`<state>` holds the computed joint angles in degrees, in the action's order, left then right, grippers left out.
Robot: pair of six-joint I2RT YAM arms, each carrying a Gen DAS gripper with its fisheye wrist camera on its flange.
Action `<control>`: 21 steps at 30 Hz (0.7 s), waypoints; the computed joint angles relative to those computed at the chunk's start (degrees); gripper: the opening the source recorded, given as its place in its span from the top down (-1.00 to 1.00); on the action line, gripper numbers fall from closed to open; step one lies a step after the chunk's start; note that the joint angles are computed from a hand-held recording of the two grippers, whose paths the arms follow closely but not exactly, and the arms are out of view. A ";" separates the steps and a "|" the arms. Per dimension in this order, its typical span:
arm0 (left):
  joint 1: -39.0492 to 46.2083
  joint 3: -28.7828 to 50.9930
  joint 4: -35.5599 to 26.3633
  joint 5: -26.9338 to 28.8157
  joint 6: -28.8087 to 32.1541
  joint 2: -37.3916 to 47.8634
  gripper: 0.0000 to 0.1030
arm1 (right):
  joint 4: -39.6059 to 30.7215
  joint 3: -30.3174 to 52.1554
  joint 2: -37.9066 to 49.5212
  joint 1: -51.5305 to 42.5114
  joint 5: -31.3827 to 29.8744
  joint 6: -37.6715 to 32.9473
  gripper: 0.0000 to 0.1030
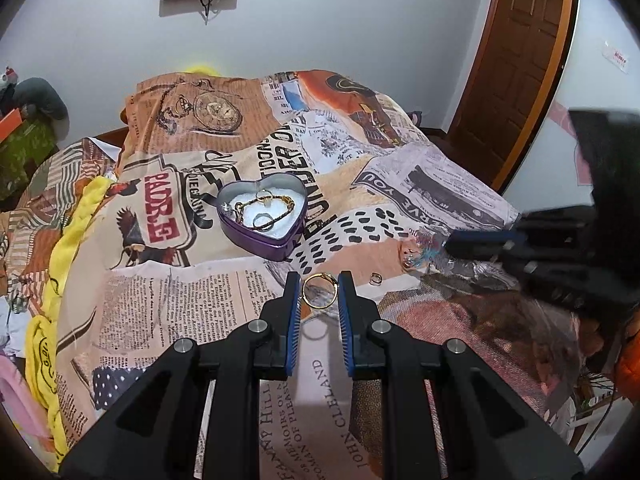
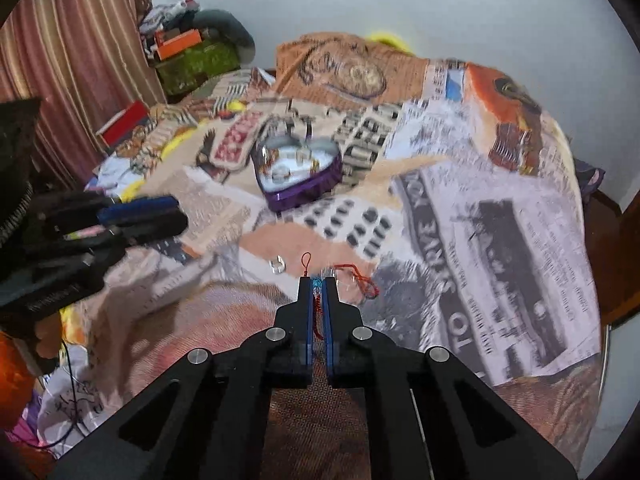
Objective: Organize jewelry
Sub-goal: 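Carry the red bracelet toward the heart tin with the right tool while the left tool carries the gold hoop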
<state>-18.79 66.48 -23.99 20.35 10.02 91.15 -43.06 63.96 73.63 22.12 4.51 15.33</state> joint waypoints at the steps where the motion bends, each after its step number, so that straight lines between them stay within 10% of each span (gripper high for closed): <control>1: 0.03 0.00 0.00 -0.07 -0.01 -0.18 0.67 | -0.29 0.82 -0.32 0.04 0.25 0.00 0.93; 21: 2.48 8.44 0.58 -0.67 -0.07 5.15 0.67 | 1.28 16.32 5.01 -1.72 3.58 -3.81 0.93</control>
<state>-16.31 74.93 -23.41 19.68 9.95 96.30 -41.78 80.28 78.64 20.40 8.10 11.52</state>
